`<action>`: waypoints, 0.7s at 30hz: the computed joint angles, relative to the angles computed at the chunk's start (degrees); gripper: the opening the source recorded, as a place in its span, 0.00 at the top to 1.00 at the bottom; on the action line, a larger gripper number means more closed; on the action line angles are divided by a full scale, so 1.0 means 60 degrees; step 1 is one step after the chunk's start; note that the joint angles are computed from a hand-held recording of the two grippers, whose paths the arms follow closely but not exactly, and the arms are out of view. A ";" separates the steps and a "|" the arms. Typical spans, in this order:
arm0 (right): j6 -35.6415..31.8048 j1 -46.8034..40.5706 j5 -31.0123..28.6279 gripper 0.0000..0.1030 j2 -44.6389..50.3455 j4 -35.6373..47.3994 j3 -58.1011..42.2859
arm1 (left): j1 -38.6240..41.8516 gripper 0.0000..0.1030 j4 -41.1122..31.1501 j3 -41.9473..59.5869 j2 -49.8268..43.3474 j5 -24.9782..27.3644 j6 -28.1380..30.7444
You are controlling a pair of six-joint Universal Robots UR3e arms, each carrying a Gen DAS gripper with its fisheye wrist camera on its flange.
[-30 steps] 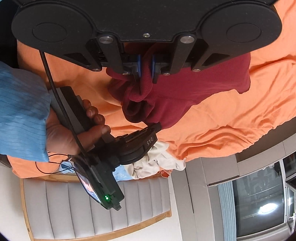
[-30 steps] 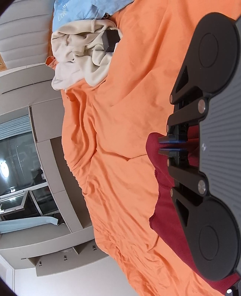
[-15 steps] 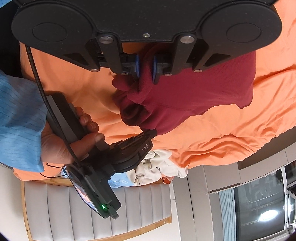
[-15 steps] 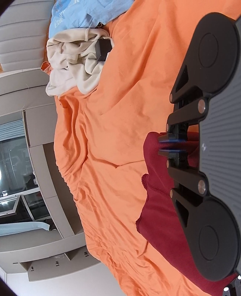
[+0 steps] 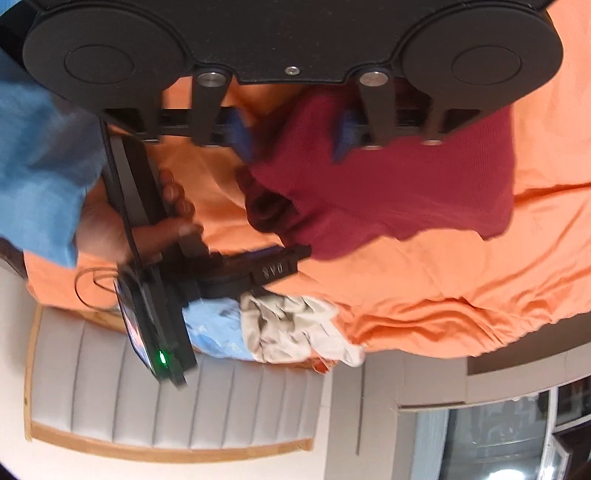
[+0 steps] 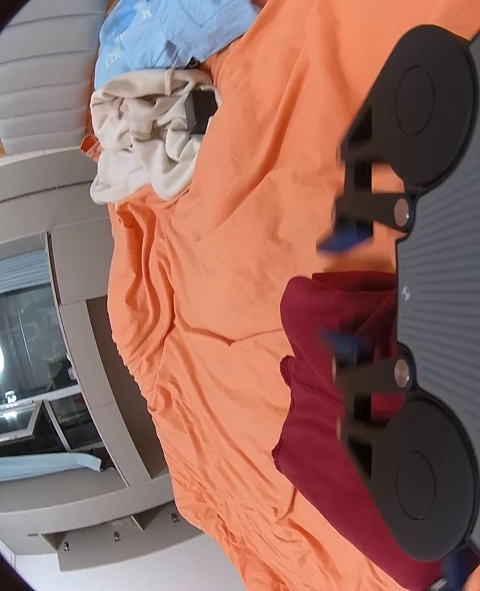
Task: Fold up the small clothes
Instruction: 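Fold the held end inward over the bundle and open the right gripper, then move both open grippers to opposite ends of the dark red bundle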
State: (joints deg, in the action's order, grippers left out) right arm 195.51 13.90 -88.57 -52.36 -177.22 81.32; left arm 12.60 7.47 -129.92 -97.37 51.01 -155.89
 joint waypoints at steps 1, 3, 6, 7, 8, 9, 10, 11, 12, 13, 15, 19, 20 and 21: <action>0.0073 -0.0016 0.0010 0.26 -0.0040 -0.0057 0.0082 | 0.0036 0.26 0.0271 -0.0096 0.0068 0.0027 -0.0108; 0.0231 -0.0032 -0.0001 0.20 -0.0117 -0.0113 0.0218 | 0.0132 0.24 0.0398 -0.0148 0.0266 0.0023 -0.0205; 0.0357 -0.0024 -0.0080 0.13 -0.0212 -0.0241 0.0415 | 0.0395 0.13 0.0152 -0.0044 0.0550 -0.0085 -0.0406; 0.0393 -0.0005 -0.0124 0.10 -0.0238 -0.0269 0.0467 | 0.0469 0.09 0.0080 0.0018 0.0603 -0.0040 -0.0517; 0.0421 0.0001 -0.0145 0.09 -0.0264 -0.0295 0.0524 | 0.0526 0.07 -0.0018 0.0108 0.0640 0.0051 -0.0615; 0.0449 0.0005 -0.0160 0.05 -0.0277 -0.0299 0.0548 | 0.0561 0.05 -0.0130 0.0221 0.0648 0.0194 -0.0716; 0.0491 0.0034 -0.0228 0.01 -0.0292 -0.0315 0.0580 | 0.0585 0.04 -0.0311 0.0373 0.0653 0.0368 -0.0814; 0.0528 0.0081 -0.0347 0.00 -0.0322 -0.0332 0.0629 | 0.0578 0.03 -0.0467 0.0545 0.0617 0.0568 -0.0940; 0.0559 0.0144 -0.0508 0.00 -0.0336 -0.0325 0.0646 | 0.0606 0.02 -0.0601 0.0710 0.0553 0.0741 -0.1071; 0.0577 0.0192 -0.0636 0.00 -0.0366 -0.0303 0.0677 | 0.0678 0.01 -0.0704 0.0859 0.0466 0.0841 -0.1187; 0.0590 0.0261 -0.0758 0.00 -0.0457 -0.0337 0.0819 | 0.0826 0.01 -0.1004 0.1183 0.0319 0.1032 -0.1398; 0.0569 0.0375 -0.0739 0.00 -0.0627 -0.0634 0.1188 | 0.1079 0.01 -0.1661 0.1871 -0.0014 0.1505 -0.1722; 0.0542 0.0426 -0.0768 0.00 -0.0657 -0.0700 0.1261 | 0.1117 0.01 -0.1742 0.1982 -0.0106 0.1612 -0.1793; 0.0507 0.0487 -0.0819 0.00 -0.0678 -0.0763 0.1321 | 0.1160 0.01 -0.1841 0.2108 -0.0206 0.1717 -0.1844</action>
State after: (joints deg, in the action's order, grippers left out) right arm 198.55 16.82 -93.48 -56.43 -181.80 89.25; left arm 19.56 -3.57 -117.27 -98.61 61.31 -166.95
